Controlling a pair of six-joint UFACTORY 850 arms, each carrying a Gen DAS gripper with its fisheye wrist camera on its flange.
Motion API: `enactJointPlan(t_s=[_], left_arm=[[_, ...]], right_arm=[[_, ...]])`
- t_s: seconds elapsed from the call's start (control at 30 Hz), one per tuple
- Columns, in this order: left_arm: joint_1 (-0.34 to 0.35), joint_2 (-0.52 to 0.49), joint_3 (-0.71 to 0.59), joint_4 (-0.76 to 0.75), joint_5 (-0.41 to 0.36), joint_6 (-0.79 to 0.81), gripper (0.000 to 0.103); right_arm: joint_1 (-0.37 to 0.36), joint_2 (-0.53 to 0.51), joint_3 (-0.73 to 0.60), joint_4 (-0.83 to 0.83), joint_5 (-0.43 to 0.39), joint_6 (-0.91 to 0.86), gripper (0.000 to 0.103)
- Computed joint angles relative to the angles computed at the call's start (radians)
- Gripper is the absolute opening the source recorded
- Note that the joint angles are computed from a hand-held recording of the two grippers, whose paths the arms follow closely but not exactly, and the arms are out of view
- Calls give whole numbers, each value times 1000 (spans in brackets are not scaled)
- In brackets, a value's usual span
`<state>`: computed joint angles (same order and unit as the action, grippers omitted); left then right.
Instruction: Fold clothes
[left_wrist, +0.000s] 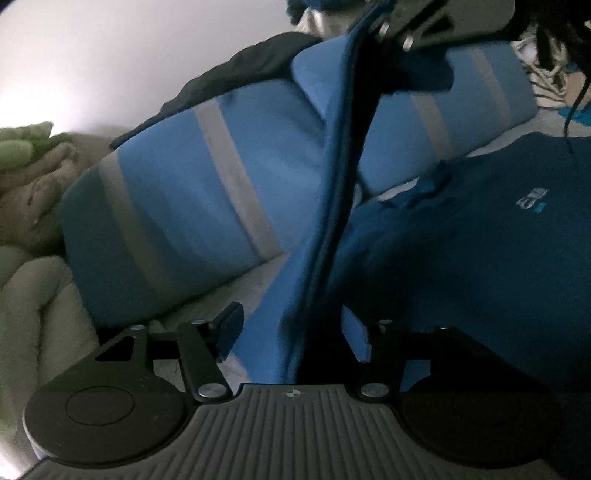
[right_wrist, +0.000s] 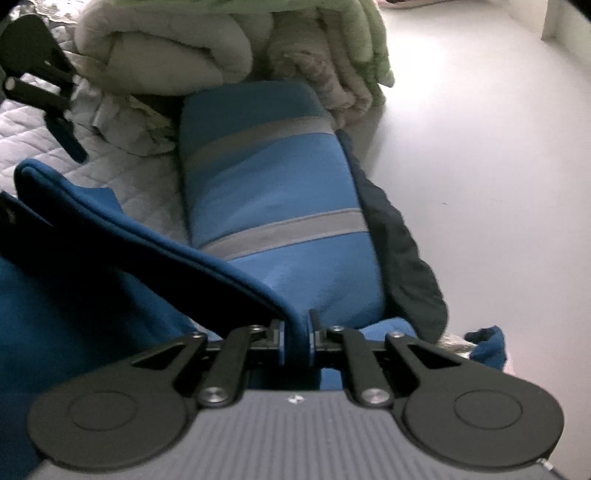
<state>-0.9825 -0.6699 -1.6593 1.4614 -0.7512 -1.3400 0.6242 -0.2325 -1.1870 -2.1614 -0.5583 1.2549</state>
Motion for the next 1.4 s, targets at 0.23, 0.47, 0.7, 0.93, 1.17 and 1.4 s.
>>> enactJointPlan(t_s=[0.23, 0.47, 0.7, 0.93, 1.17, 1.4], left_arm=[[16, 31, 86, -95, 8, 6, 63], [29, 33, 139, -166, 0, 46, 63], [58, 109, 229, 21, 212, -164, 63], [70, 94, 199, 31, 313, -88, 63], [84, 107, 202, 158, 413, -196, 63], [23, -64, -9, -97, 125, 278, 63]], right_arm=[[-1, 12, -15, 28, -49, -26, 12], [-15, 5, -63, 45, -46, -33, 12], [-30, 1, -96, 56, -30, -65, 12], [-44, -6, -123, 118, -15, -129, 12], [-53, 10, -112, 158, 3, -178, 12], [-60, 28, -103, 213, 18, -232, 13]])
